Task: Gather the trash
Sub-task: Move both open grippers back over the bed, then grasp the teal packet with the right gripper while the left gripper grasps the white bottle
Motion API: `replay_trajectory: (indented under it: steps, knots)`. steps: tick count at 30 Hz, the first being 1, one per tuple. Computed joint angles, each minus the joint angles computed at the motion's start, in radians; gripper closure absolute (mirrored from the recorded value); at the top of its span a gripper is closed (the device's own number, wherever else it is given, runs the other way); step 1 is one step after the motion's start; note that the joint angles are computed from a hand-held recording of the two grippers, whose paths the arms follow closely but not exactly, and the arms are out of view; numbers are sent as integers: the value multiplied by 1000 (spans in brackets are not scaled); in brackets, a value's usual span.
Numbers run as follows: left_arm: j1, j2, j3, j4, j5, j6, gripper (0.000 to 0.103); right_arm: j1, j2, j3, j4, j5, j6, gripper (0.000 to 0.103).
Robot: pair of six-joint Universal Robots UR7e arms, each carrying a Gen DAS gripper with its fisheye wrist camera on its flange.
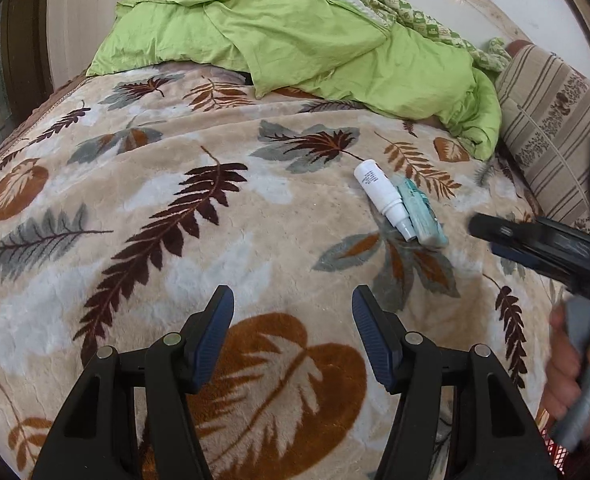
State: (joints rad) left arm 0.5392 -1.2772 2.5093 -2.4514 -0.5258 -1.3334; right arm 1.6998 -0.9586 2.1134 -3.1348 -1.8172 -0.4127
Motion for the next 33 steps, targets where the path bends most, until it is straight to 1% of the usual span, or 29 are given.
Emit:
replay_trajectory:
  steps: [2,4,7,8,9,10,11,13,15,17,19,21,22,24,27,29,31,33]
  knots:
    - [7,-15,13,-40,-8,21,43,11,78,-68,-6,-55,-8,29]
    - [13,-31,24,-64,-14,30,43,9,119,-116,14,-77,-3,29]
    - [27,-46,35,-95,-25,45,43,-3,154,-160,40,-74,6,29]
    - [31,-52,40,-110,-30,51,43,-11,161,-169,52,-57,14,29]
    - [34,-55,42,-120,-34,54,43,-16,161,-171,53,-40,20,32]
    - [36,-60,43,-119,-35,52,43,-20,164,-177,52,-30,22,51]
    - [35,-64,43,-106,-30,43,43,-19,167,-190,79,-30,31,57]
    - [37,-69,40,-88,-22,30,43,-15,173,-196,82,-35,45,57]
    - [40,-73,44,-103,-23,33,43,-12,172,-184,75,-24,54,58]
    - [42,-81,44,-89,-19,17,43,-12,158,-154,93,25,62,61]
    - [43,-88,46,-85,-16,10,43,-4,149,-124,105,44,47,63]
    - [44,-96,49,-77,-9,-1,43,5,131,-86,142,82,34,66]
    - [47,-98,50,-86,-6,4,43,10,123,-68,144,87,34,68]
    - [55,-94,51,-114,-2,21,43,20,103,-23,107,80,38,70]
    - [88,-63,47,-237,-7,107,43,20,65,31,27,65,41,70]
    - [123,-26,40,-370,-30,190,43,19,46,61,-40,41,39,70]
    - [154,17,23,-489,-50,266,43,13,31,77,-61,19,52,70]
    - [181,60,-12,-542,-45,315,43,14,37,76,-74,-10,61,70]
